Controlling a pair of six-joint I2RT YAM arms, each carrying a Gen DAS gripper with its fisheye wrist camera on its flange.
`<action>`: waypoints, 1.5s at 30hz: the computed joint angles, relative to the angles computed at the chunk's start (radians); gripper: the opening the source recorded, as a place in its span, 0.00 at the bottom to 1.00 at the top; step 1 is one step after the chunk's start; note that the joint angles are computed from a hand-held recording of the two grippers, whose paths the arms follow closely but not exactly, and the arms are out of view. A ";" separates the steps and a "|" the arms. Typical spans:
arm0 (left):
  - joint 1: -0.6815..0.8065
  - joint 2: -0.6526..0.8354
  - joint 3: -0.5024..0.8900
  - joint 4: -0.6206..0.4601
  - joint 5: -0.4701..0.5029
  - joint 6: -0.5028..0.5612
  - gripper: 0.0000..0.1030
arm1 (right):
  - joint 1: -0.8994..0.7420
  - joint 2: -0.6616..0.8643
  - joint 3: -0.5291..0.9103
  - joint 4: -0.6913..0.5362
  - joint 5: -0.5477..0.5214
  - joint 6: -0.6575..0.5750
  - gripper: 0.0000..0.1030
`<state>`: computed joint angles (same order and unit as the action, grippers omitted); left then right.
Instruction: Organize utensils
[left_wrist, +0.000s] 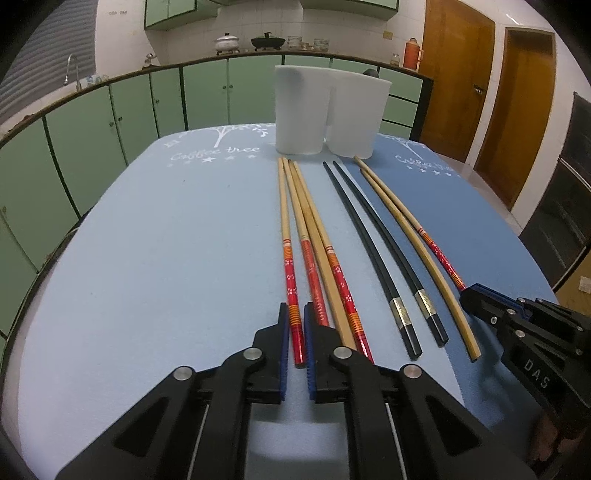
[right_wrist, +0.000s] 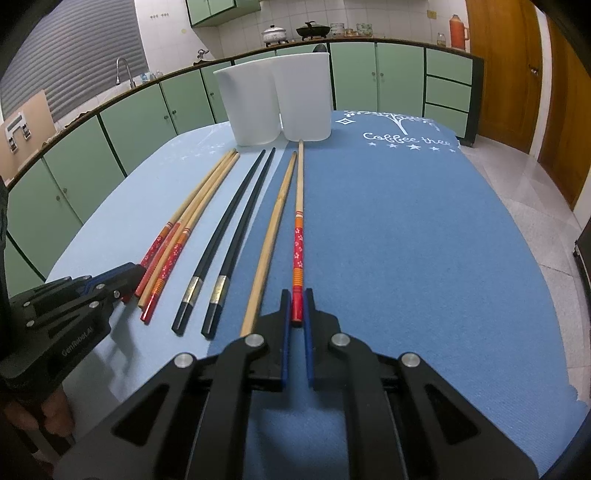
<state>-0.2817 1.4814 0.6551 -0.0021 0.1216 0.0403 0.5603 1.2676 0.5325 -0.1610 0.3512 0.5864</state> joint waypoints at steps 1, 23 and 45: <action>0.001 -0.002 0.000 -0.002 0.001 -0.003 0.07 | -0.007 -0.003 -0.001 0.000 -0.010 -0.003 0.06; 0.091 -0.291 0.209 -0.235 0.105 0.032 0.05 | -0.069 -0.287 0.255 -0.290 0.018 -0.188 0.05; 0.107 -0.094 -0.015 -0.143 0.080 0.074 0.33 | -0.028 -0.210 0.026 -0.233 -0.034 0.020 0.05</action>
<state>-0.1751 1.3876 0.6399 -0.1447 0.2011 0.1146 0.5319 1.0578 0.5580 -0.3945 0.3173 0.6066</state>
